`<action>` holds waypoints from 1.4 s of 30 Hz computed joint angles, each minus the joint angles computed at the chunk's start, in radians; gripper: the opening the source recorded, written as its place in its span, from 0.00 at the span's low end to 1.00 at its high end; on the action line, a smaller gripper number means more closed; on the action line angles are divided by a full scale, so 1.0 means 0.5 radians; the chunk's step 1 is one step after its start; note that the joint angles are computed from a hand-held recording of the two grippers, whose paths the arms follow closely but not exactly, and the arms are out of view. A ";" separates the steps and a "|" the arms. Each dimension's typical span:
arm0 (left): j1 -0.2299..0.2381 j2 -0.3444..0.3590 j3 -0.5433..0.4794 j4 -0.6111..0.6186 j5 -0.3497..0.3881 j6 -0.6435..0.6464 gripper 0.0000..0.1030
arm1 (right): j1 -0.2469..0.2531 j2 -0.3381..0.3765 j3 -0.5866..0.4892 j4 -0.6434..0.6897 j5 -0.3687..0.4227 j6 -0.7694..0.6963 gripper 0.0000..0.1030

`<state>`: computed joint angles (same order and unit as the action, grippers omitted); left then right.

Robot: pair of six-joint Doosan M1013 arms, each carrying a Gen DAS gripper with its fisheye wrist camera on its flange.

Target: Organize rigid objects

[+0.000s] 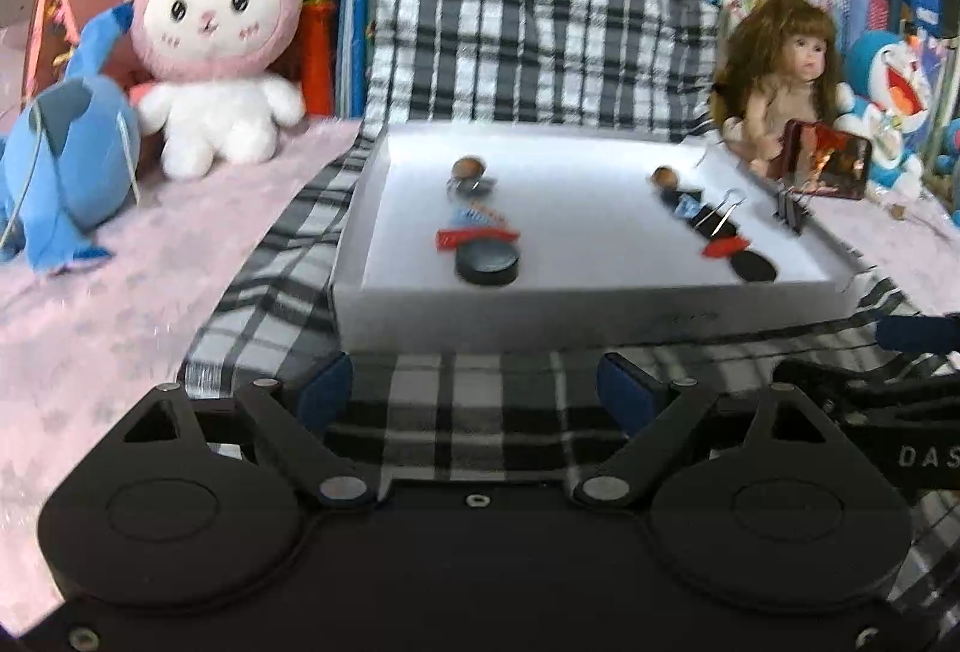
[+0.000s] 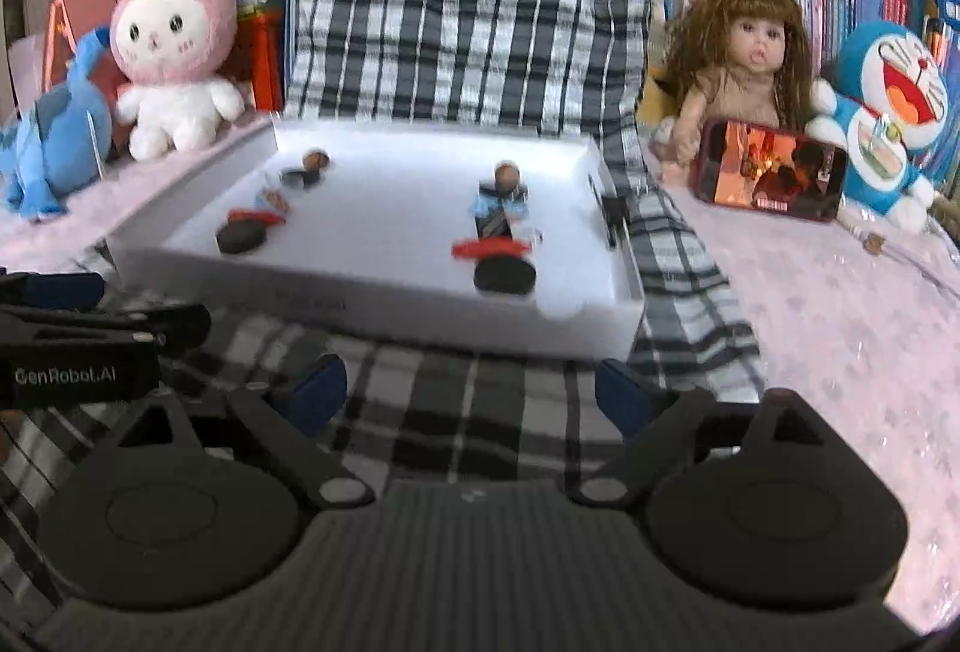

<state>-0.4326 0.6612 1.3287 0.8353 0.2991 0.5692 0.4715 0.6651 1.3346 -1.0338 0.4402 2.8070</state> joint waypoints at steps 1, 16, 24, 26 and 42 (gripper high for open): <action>0.002 0.009 -0.011 -0.049 0.017 0.037 0.86 | 0.000 0.005 0.001 0.012 0.009 -0.005 0.93; -0.009 0.059 -0.114 -0.238 0.194 0.255 0.99 | -0.019 0.043 -0.048 0.197 0.061 -0.086 1.00; -0.007 0.059 -0.115 -0.269 0.194 0.280 1.00 | -0.021 0.042 -0.046 0.213 0.055 -0.095 1.00; -0.007 0.060 -0.117 -0.267 0.197 0.281 1.00 | -0.022 0.042 -0.046 0.214 0.054 -0.096 1.00; -0.007 0.061 -0.118 -0.269 0.198 0.284 1.00 | -0.022 0.042 -0.046 0.215 0.053 -0.096 1.00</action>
